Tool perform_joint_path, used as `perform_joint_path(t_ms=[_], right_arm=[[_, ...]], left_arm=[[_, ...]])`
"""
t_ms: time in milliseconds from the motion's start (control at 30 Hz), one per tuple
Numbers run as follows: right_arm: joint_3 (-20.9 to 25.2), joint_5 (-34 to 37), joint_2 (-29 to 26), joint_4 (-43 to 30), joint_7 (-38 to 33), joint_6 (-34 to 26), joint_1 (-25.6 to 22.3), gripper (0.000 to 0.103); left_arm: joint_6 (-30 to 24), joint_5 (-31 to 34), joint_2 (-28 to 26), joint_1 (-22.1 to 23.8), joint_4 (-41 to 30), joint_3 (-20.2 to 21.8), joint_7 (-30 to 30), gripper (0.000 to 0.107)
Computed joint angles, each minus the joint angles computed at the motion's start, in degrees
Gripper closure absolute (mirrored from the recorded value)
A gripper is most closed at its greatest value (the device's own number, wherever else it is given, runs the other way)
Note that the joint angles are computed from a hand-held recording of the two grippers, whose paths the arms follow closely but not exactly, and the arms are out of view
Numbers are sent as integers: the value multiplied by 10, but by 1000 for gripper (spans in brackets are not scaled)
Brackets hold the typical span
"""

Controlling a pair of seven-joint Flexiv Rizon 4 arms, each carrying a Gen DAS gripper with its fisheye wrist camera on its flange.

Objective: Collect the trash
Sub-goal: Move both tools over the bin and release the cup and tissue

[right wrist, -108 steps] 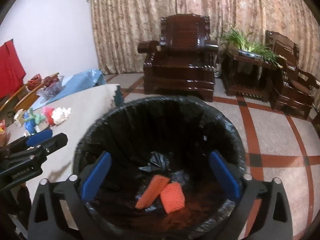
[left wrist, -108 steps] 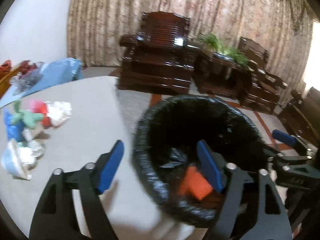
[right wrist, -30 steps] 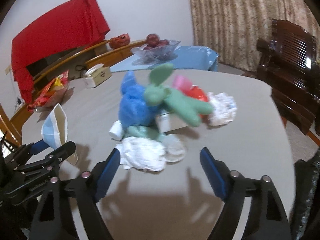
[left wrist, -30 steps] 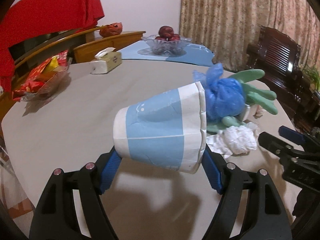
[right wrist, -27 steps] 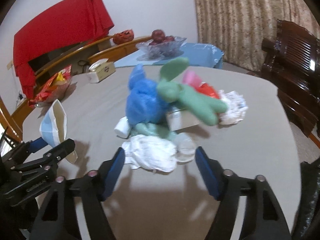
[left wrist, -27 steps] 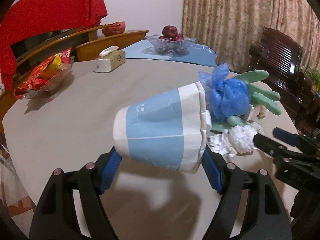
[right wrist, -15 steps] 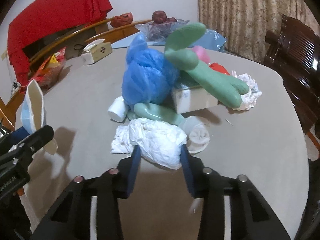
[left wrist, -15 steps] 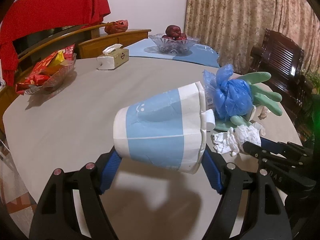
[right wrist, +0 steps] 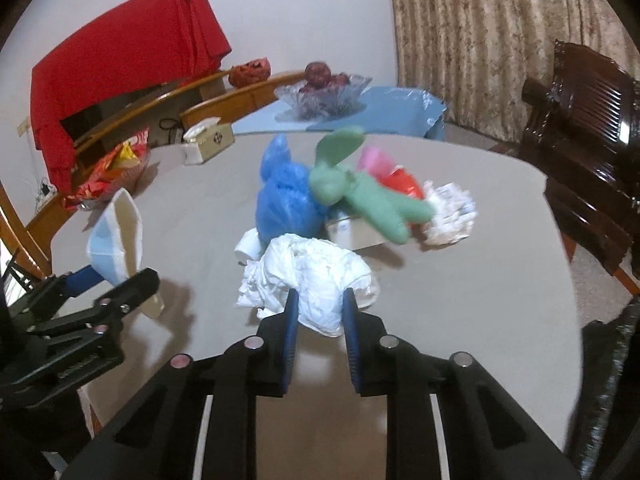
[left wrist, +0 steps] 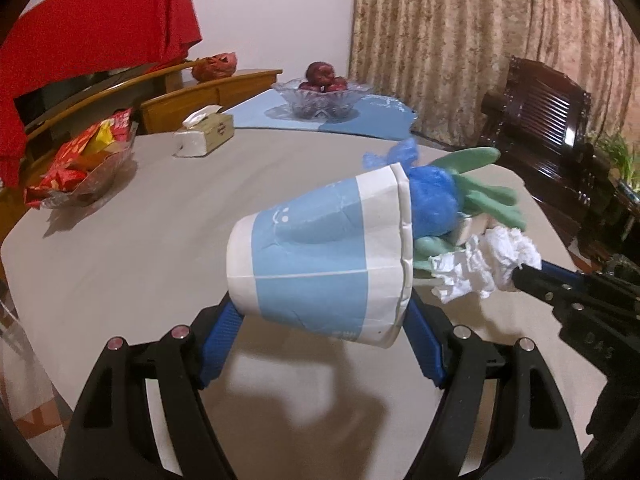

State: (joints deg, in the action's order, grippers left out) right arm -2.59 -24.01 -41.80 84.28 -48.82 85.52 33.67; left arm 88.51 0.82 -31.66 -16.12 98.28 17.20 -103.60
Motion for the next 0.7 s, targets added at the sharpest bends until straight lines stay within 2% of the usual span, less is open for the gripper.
perform_joint_path(t_ms=[333,533,700], right_arm=[[-165,-6,94,152,75,86,85,82],[-341,29,131,250,87,126,214,82],[-442,82,153,311,65,139,294,82]], left_arm=[[14,-11,3,3,-11,-70,48,34],[19,-30,-4,4,-26,-116,90,34],[22,-51,-16,10,-43,-165,131,34]])
